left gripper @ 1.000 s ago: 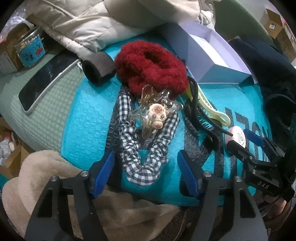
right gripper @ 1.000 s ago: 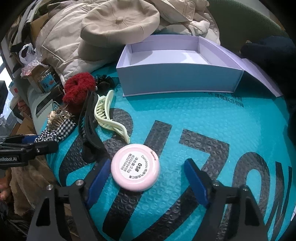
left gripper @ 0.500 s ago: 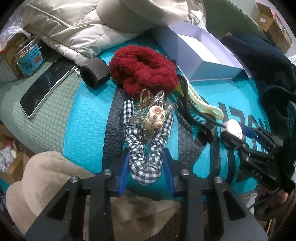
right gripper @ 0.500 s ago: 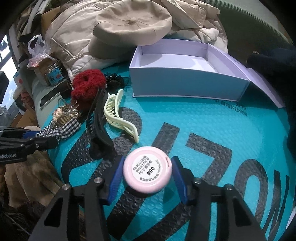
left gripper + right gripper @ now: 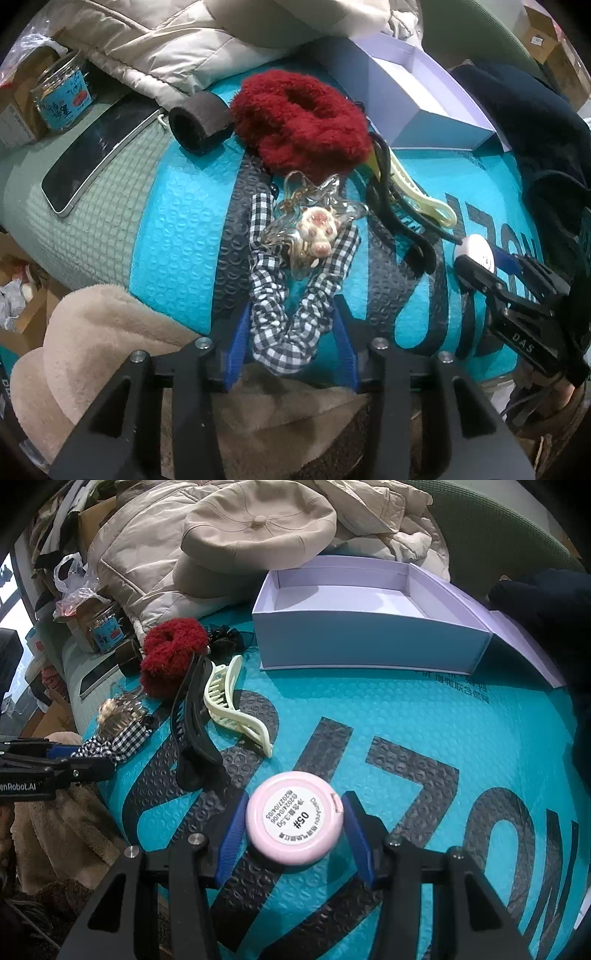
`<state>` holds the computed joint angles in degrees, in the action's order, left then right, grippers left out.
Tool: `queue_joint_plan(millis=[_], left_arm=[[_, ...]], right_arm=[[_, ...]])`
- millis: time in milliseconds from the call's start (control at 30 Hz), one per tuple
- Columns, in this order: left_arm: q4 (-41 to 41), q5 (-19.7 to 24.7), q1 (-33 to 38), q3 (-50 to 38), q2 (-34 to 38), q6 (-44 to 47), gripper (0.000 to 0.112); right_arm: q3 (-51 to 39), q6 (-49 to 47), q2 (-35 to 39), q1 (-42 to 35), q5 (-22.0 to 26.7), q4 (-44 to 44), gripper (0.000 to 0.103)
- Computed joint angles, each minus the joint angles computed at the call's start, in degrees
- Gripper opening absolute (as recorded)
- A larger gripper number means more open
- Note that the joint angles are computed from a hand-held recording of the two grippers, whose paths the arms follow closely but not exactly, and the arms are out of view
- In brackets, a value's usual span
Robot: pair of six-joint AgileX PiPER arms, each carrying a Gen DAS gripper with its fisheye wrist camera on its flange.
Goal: Organize objects
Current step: 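Close right gripper on pink compact while left gripper grasps clear star clip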
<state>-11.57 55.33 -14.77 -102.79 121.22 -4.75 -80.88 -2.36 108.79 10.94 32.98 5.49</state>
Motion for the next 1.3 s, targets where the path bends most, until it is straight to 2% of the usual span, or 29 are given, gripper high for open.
queue_joint_plan(millis=[400, 567, 767, 900, 1167, 1300], left_arm=[[1.24, -3.91, 0.39, -3.93, 1.95, 1.03, 0.05], [1.57, -0.39, 0.6, -9.3, 5.3, 1.24, 0.05], [4.31, -4.62, 0.78, -5.82, 2.17, 1.11, 0.05], [3.02, -7.44, 0.79, -4.53, 0.27, 4.81, 0.055], [-0.47, -3.85, 0.97, -12.37, 6.06, 6.98, 0.055], [-0.48, -4.72, 0.9, -12.86, 7.07, 8.1, 0.055]], right_arm=[[-3.07, 0.26, 1.74, 0.26, 1.78, -0.77, 0.052], [-4.9, -0.21, 2.8, 0.25, 2.8, -1.18, 0.052], [-4.89, -0.13, 2.86, 0.12, 2.62, -0.85, 0.052], [-5.03, -0.11, 2.9, 0.13, 2.75, -0.93, 0.052], [-5.68, -1.35, 3.23, -0.17, 3.26, -0.26, 0.052], [-5.83, -1.96, 3.41, -0.22, 3.1, 0.0, 0.052]])
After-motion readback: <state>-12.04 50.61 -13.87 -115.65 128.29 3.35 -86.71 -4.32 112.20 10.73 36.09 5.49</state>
